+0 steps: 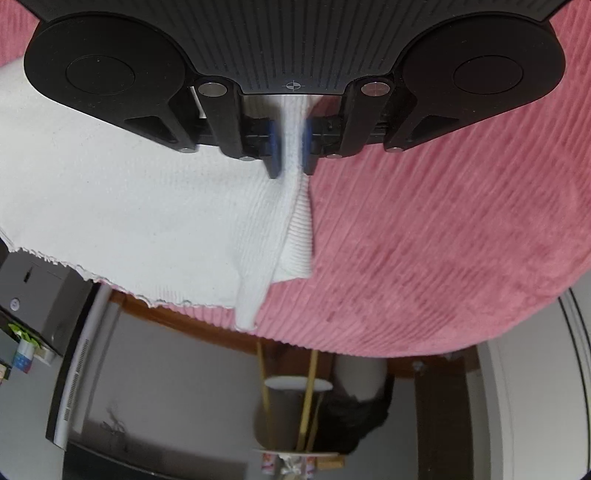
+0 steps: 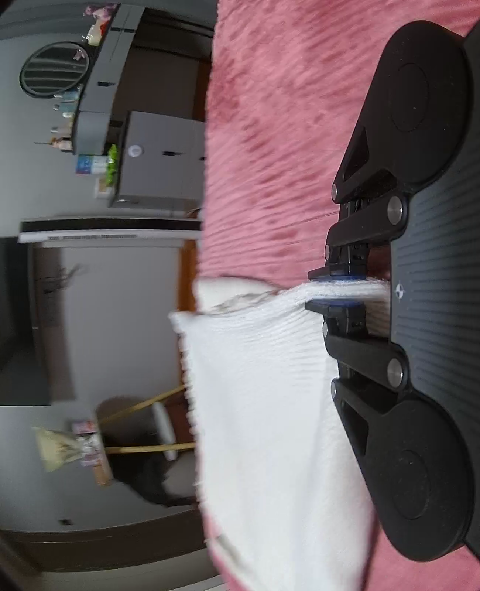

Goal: Fold small clothes

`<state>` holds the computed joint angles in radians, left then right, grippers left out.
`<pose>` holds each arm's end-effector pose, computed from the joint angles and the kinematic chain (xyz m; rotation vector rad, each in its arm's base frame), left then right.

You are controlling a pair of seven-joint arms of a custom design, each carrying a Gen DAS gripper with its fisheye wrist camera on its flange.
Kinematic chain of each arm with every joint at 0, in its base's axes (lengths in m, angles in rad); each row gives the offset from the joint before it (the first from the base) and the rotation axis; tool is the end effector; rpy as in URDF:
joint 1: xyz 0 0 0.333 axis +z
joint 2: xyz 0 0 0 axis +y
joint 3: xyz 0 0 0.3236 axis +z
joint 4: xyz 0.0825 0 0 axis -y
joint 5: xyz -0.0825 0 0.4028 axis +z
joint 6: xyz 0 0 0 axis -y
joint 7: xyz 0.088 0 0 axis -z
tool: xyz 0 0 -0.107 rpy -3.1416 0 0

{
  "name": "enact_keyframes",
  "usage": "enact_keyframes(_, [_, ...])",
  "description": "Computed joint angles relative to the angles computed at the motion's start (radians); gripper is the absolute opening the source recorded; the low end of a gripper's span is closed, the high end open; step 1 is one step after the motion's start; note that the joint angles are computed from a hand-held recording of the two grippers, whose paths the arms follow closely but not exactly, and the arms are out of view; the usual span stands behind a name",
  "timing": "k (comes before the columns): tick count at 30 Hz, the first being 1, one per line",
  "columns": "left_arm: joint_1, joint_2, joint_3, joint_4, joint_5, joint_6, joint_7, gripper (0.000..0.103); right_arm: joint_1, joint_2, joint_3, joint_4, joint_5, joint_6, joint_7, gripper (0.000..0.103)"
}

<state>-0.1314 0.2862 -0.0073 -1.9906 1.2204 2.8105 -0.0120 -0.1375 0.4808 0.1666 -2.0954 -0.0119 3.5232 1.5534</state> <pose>0.6277 -0.1333 0.3501 -2.0112 1.3835 -0.6360 0.6466 0.0109 0.2987 -1.6305 1.6278 -0.7825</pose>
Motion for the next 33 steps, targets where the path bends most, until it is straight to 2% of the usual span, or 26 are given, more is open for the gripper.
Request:
enact_keyframes(1, [-0.001,-0.011,0.002,-0.009,0.006,0.005,-0.014,0.038,-0.007,-0.004,0.004,-0.004,-0.002,0.006,0.006,0.024])
enact_keyframes(3, [0.007,-0.031,0.003,-0.029,0.010,0.042,-0.047,0.051,-0.039,-0.023,0.024,-0.009,-0.004,-0.005,0.044,0.042])
enact_keyframes(5, [0.013,-0.041,0.007,-0.035,0.040,0.071,-0.075,0.053,-0.145,-0.020,0.106,-0.007,-0.075,-0.001,0.126,0.043])
enact_keyframes(6, [0.009,-0.042,0.006,-0.031,0.054,0.057,-0.084,0.056,-0.195,-0.015,0.147,-0.012,-0.113,0.016,0.176,0.043])
enact_keyframes(7, [0.005,-0.038,0.005,-0.020,0.074,0.043,-0.098,0.059,-0.226,-0.007,0.172,-0.010,-0.147,0.032,0.217,0.043])
enact_keyframes(8, [0.003,-0.030,0.003,-0.007,0.087,0.036,-0.106,0.060,-0.225,0.000,0.170,-0.005,-0.162,0.052,0.235,0.042])
enact_keyframes(12, [-0.005,0.037,-0.003,0.078,0.089,0.015,-0.104,0.061,-0.096,0.017,0.061,0.030,-0.144,0.133,0.191,0.040])
enact_keyframes(13, [-0.013,0.057,-0.002,0.102,0.089,0.008,-0.099,0.064,-0.083,0.027,0.051,0.039,-0.154,0.162,0.197,0.039])
enact_keyframes(15, [-0.028,0.099,0.001,0.150,0.068,-0.018,-0.071,0.069,-0.114,0.060,0.073,0.063,-0.268,0.215,0.250,0.037])
enact_keyframes(16, [-0.034,0.121,0.000,0.172,0.043,-0.036,-0.042,0.069,-0.113,0.071,0.070,0.073,-0.314,0.216,0.255,0.036])
enact_keyframes(18, [-0.050,0.157,0.005,0.210,-0.009,-0.087,0.027,0.071,-0.066,0.079,0.028,0.080,-0.335,0.197,0.216,0.035])
enact_keyframes(19, [-0.064,0.166,0.019,0.221,0.000,-0.101,0.027,0.071,-0.026,0.077,-0.004,0.082,-0.308,0.161,0.177,0.032])
enact_keyframes(20, [-0.070,0.170,0.028,0.225,-0.002,-0.111,0.030,0.071,0.043,0.070,-0.058,0.085,-0.227,0.110,0.112,0.027])
enact_keyframes(22, [-0.067,0.158,0.041,0.215,-0.025,-0.120,0.001,0.071,0.131,0.072,-0.135,0.092,-0.087,0.100,0.055,0.026])
enact_keyframes(23, [-0.062,0.146,0.046,0.201,-0.037,-0.122,-0.019,0.071,0.152,0.071,-0.150,0.098,-0.003,0.086,0.012,0.026])
enact_keyframes(24, [-0.058,0.134,0.048,0.188,-0.050,-0.129,-0.030,0.072,0.138,0.073,-0.138,0.104,0.028,0.076,-0.005,0.028])
enact_keyframes(26, [-0.054,0.103,0.049,0.157,-0.048,-0.136,-0.043,0.074,0.067,0.066,-0.080,0.097,-0.028,0.063,0.037,0.028])
enact_keyframes(27, [-0.056,0.087,0.046,0.142,-0.043,-0.153,-0.042,0.078,0.079,0.059,-0.084,0.090,0.000,0.070,0.002,0.028])
enact_keyframes(28, [-0.056,0.069,0.040,0.127,-0.042,-0.171,-0.037,0.082,0.117,0.054,-0.114,0.084,0.031,0.083,-0.042,0.028])
enact_keyframes(30, [-0.042,0.031,0.024,0.088,-0.042,-0.162,-0.031,0.084,0.175,0.046,-0.154,0.064,0.101,0.121,-0.117,0.030])
enact_keyframes(33, [-0.016,-0.015,-0.004,0.035,-0.074,-0.136,0.003,0.088,0.191,0.029,-0.154,0.047,0.168,0.118,-0.159,0.031])
